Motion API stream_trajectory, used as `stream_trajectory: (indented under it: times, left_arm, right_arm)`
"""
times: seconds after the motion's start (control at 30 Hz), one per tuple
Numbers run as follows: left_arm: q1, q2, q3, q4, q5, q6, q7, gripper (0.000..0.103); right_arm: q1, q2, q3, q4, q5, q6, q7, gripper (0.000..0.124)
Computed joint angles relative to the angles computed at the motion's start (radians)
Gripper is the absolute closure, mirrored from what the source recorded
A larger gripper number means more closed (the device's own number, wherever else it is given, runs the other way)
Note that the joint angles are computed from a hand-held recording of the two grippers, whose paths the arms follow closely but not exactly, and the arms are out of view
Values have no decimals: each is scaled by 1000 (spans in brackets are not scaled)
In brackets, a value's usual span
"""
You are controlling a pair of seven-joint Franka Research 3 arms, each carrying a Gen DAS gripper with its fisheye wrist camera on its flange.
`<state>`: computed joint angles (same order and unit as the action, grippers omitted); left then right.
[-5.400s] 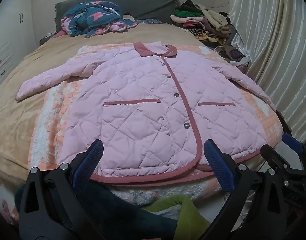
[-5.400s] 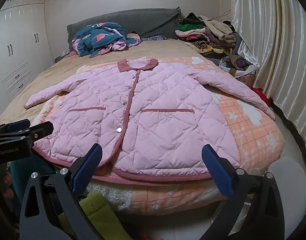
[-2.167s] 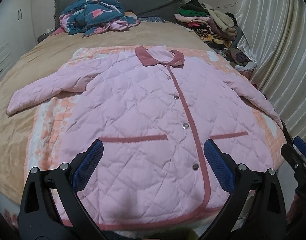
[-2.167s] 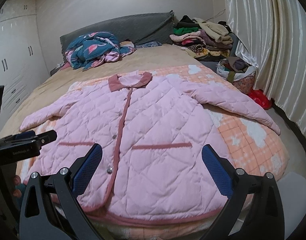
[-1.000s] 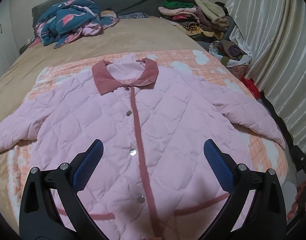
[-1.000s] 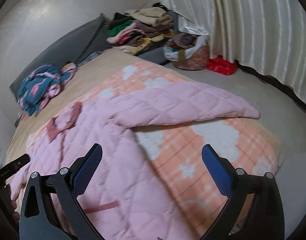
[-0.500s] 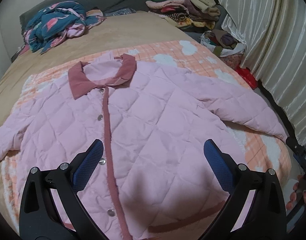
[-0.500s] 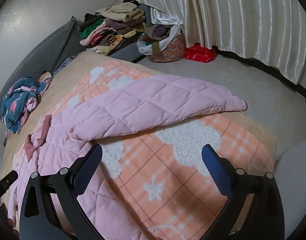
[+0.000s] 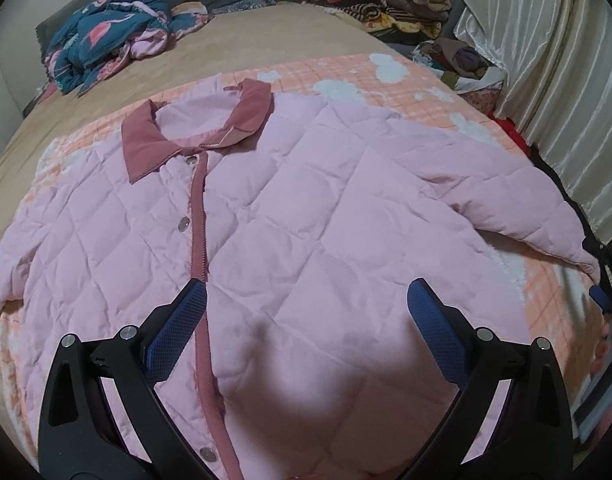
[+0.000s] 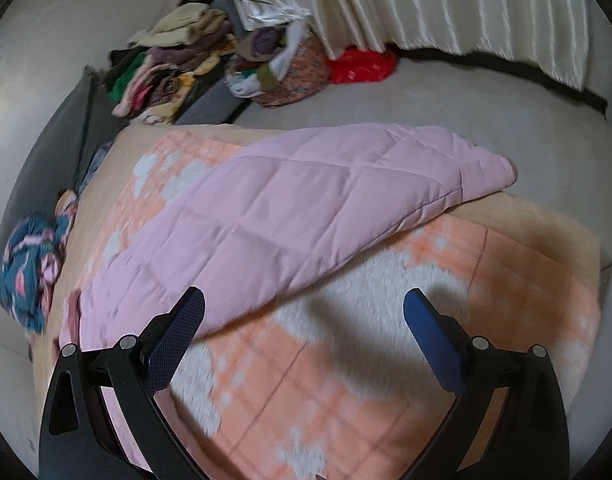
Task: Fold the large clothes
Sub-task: 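Close the right tool on the jacket sleeve cuff and lift it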
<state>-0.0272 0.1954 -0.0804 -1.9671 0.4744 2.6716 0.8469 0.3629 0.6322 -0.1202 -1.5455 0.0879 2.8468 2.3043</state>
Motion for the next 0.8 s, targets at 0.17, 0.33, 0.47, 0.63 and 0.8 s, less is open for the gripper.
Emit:
stream_trajectory:
  times: [0.17, 0.33, 0.47, 0.63, 0.8]
  left_arm:
    - [23, 2, 2, -9, -30, -7, 30, 9]
    - [47, -34, 17, -62, -53, 28, 42, 9]
    - [66, -46, 27, -77, -48, 19, 32, 9]
    - [88, -90, 34, -118, -39, 30, 37, 9]
    - [112, -128, 39, -151, -34, 62, 27, 9]
  right_arm:
    - [-54, 82, 23, 97, 65, -31, 20, 25]
    - [-73, 140, 17, 162, 86, -24, 43, 25]
    - [-64, 166, -20, 176, 101, 33, 108, 49]
    - [-166, 184, 90, 169, 150, 129, 18, 91]
    - [-102, 147, 24, 140, 116, 207, -103, 105]
